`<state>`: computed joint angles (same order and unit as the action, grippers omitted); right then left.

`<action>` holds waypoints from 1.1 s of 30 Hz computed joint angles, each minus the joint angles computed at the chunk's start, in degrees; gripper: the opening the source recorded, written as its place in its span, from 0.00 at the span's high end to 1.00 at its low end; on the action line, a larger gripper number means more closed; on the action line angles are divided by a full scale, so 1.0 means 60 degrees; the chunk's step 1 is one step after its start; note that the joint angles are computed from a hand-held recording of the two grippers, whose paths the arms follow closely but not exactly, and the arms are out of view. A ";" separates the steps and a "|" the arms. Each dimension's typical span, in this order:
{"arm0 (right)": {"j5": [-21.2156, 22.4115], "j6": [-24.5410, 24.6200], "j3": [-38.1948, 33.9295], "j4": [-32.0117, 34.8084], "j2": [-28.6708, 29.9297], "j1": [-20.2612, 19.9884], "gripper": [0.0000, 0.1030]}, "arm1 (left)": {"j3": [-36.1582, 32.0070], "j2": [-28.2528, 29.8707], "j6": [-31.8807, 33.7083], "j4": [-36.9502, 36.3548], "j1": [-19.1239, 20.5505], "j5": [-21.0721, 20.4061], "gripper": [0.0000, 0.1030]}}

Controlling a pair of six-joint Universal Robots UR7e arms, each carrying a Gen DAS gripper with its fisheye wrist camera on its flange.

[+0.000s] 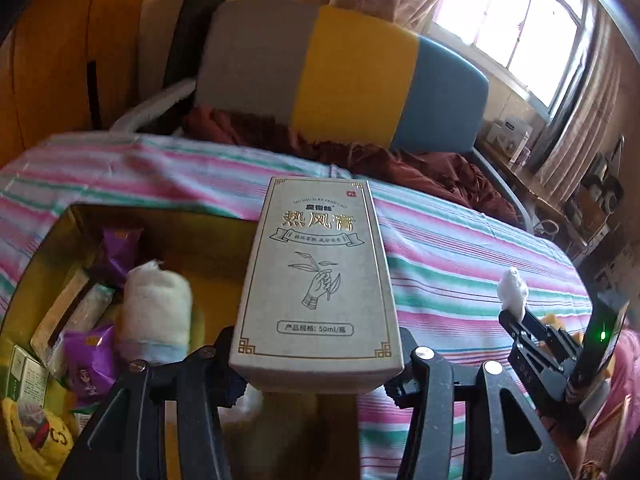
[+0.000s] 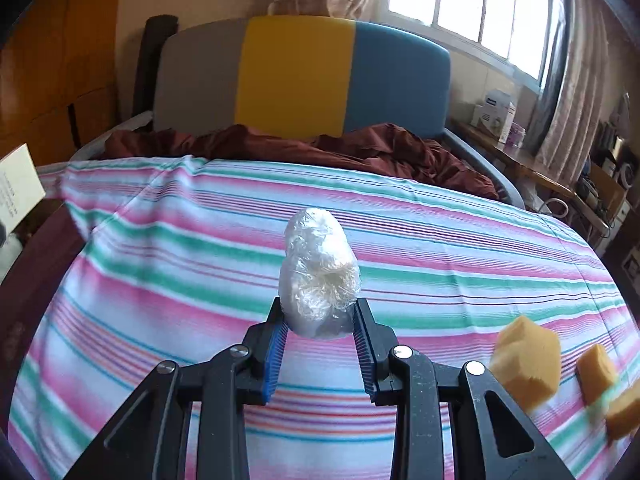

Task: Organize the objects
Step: 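Carry the white box to the gold tray with the left tool while the right tool carries the bundle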

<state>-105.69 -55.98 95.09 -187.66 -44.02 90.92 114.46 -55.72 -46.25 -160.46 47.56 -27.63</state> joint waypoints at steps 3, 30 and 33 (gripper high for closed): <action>-0.0048 -0.0113 0.0204 -0.0122 -0.0043 0.0032 0.68 | -0.0090 -0.0233 -0.0233 0.0789 0.0246 -0.0400 0.49; -0.0428 -0.0148 0.0384 -0.0357 0.0028 0.0106 0.68 | -0.0014 -0.0343 0.0042 -0.1107 0.1142 -0.3110 0.30; -0.0395 -0.0188 0.0431 -0.0470 0.0016 0.0112 0.68 | -0.0107 -0.0283 -0.0143 -0.0764 0.1052 -0.2821 0.30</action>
